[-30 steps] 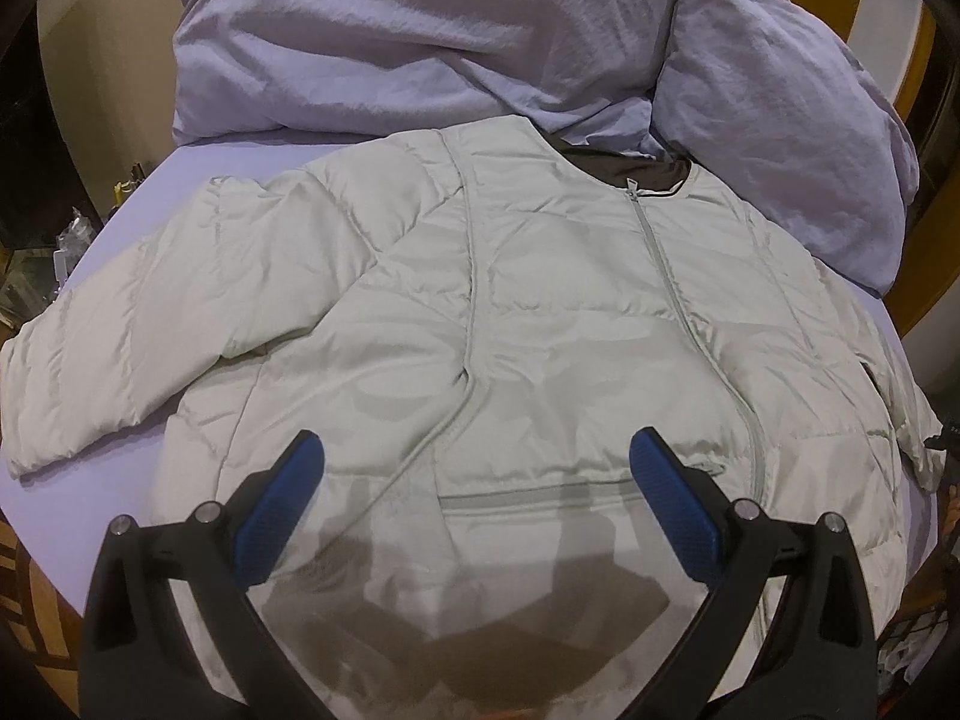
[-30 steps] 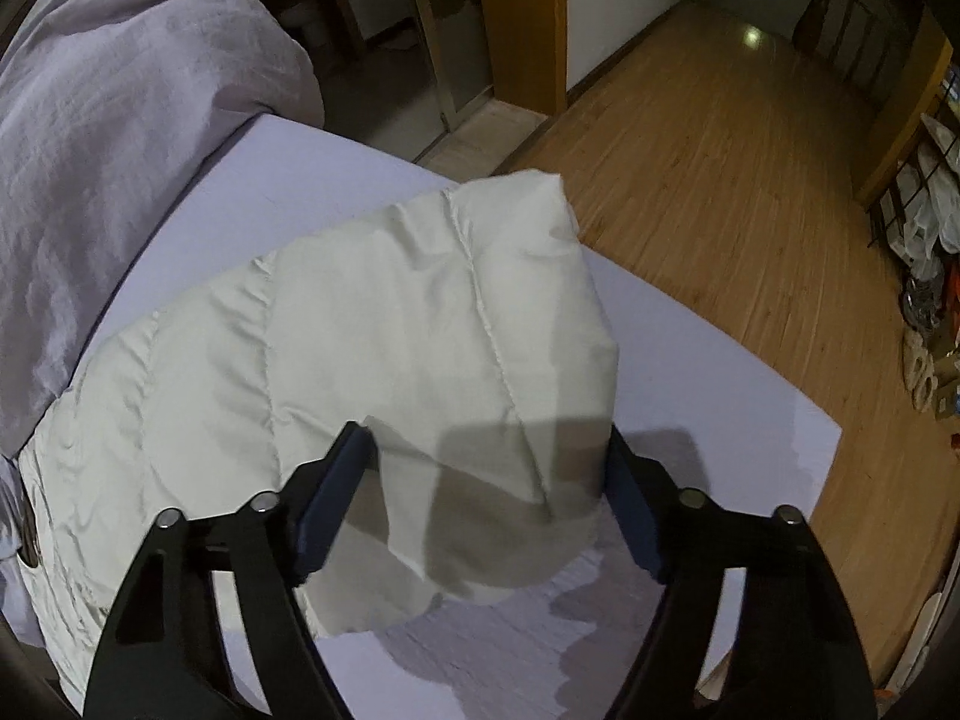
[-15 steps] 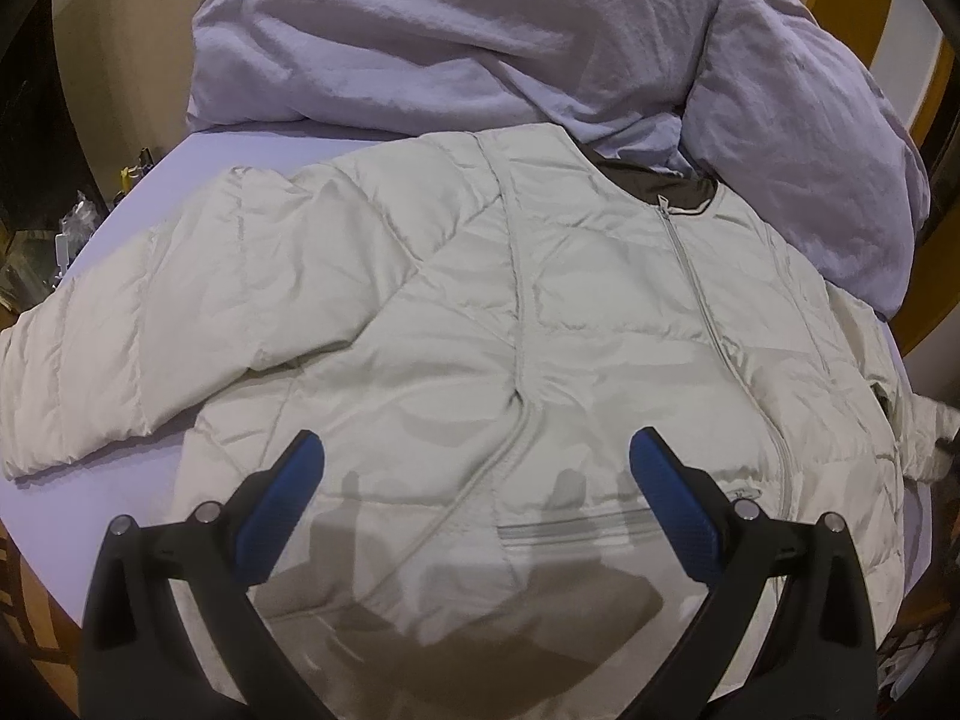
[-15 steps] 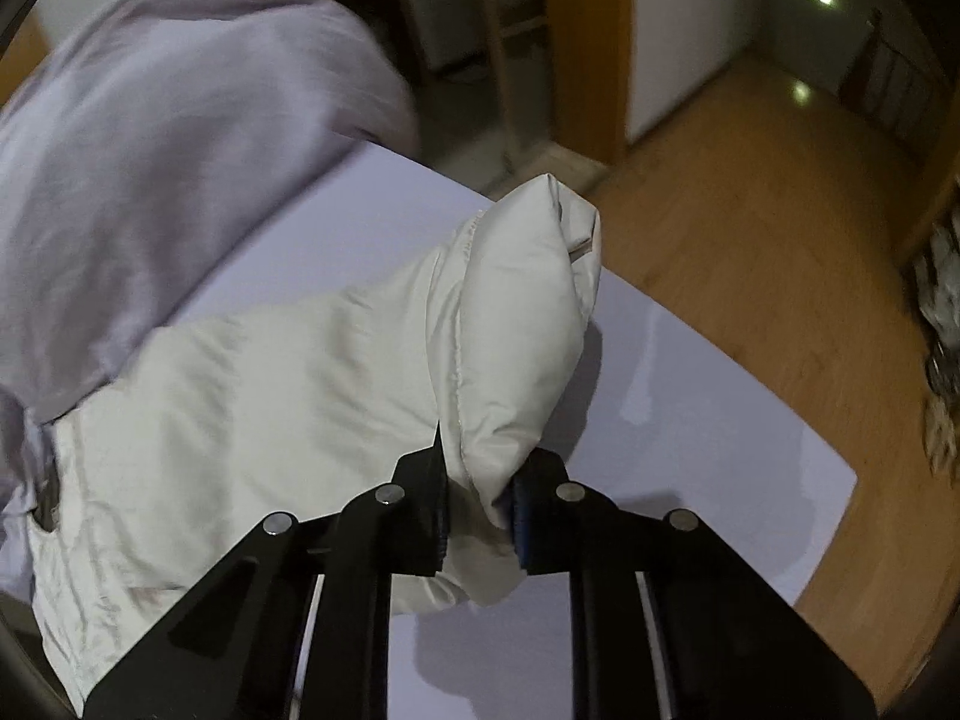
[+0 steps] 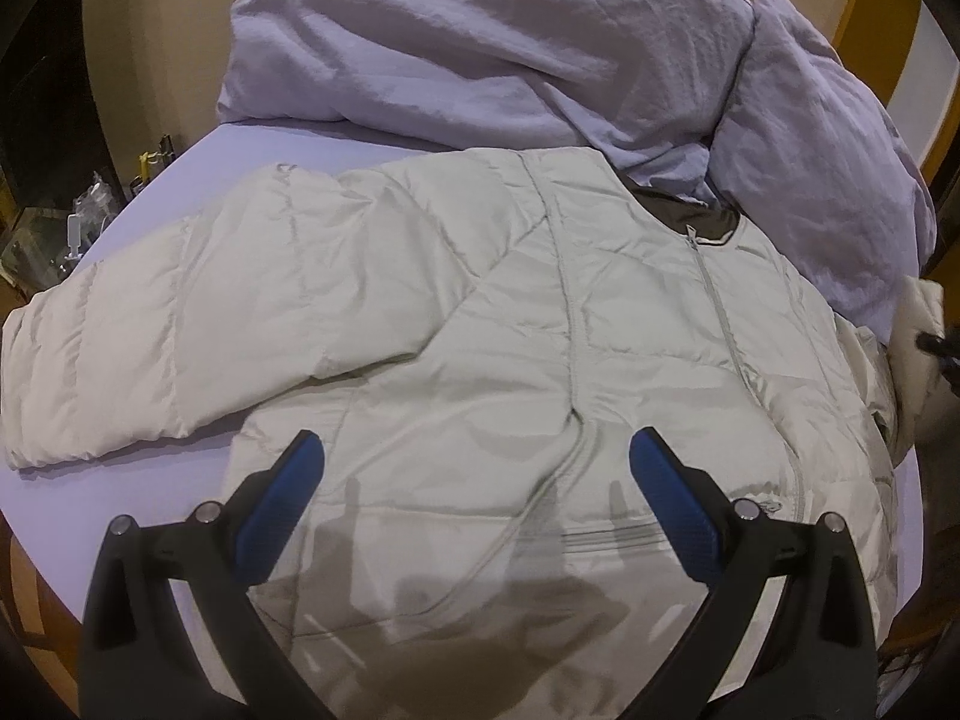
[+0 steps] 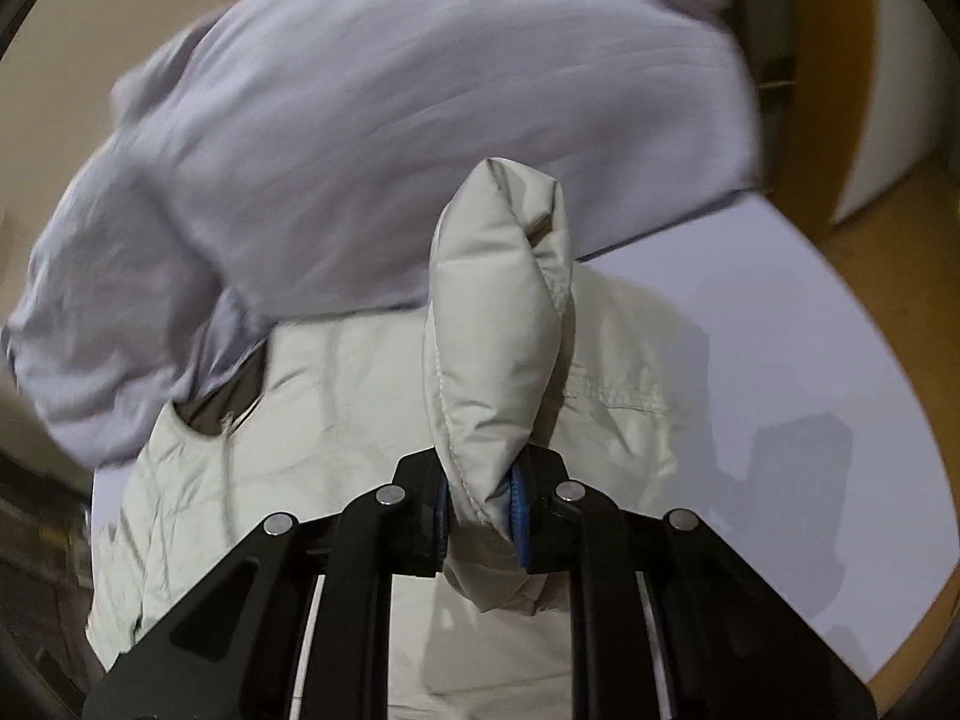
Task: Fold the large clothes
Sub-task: 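Fold the sleeve across the jacket front with the right gripper and release, then grasp the other sleeve cuff with the left gripper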
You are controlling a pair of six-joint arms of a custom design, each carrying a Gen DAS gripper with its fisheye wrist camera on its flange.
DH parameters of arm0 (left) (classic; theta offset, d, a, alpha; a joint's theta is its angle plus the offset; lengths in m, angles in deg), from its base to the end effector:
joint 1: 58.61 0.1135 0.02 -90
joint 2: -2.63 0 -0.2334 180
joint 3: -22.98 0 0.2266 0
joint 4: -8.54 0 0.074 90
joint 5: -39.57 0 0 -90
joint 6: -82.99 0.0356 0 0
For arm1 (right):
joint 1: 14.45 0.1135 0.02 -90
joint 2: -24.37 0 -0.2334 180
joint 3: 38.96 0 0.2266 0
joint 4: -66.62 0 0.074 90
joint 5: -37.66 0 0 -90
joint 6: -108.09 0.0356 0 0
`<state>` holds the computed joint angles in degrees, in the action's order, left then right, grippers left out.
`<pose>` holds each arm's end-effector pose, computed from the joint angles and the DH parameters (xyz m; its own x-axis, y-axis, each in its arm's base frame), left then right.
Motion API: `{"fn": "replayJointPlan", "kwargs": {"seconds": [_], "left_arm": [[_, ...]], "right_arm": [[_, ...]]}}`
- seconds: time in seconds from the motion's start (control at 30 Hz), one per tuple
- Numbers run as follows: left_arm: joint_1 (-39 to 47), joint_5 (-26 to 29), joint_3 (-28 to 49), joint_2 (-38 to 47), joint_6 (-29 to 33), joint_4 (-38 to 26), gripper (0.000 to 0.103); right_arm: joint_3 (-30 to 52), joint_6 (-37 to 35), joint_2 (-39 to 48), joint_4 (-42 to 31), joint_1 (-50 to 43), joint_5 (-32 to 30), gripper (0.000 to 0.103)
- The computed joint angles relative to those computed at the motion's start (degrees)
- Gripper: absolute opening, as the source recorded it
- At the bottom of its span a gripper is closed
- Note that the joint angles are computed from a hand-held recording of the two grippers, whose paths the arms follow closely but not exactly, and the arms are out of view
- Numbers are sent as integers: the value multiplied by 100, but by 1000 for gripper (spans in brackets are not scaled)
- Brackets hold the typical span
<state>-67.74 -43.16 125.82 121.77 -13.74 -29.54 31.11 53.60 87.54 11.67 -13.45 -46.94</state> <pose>0.4088 -0.0703 0.1649 -0.8240 0.0147 -0.5663 0.1345 0.9761 -0.1704 0.2128 0.0004 0.2676 -0.5789 0.5683 -0.5848 0.4690 0.8187 0.3313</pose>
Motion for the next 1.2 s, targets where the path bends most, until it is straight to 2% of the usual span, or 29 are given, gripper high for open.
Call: {"fn": "replayJointPlan", "kwargs": {"seconds": [0.2,0.4,0.8,0.97,1.03,1.1,1.2], "left_arm": [[198,72,13,-4,-16,5,101],[331,4,117,70,-18,-29,101],[591,-94,441,324,-37,-173,101],[682,-149,634,450,-56,-286,101],[730,-190,669,458,-44,-299,101],[784,-227,728,483,-41,-318,101],[897,-277,852,534,-34,-366,101]], "right_arm": [[534,349,1286,476,1282,45,17],[1296,520,2393,611,2220,59,17],[2532,694,3822,584,2988,121,18],[2522,524,3910,619,3075,57,33],[2351,485,3668,783,3080,50,49],[2143,384,3346,945,3098,274,55],[1925,386,3070,1010,2998,594,58]]}}
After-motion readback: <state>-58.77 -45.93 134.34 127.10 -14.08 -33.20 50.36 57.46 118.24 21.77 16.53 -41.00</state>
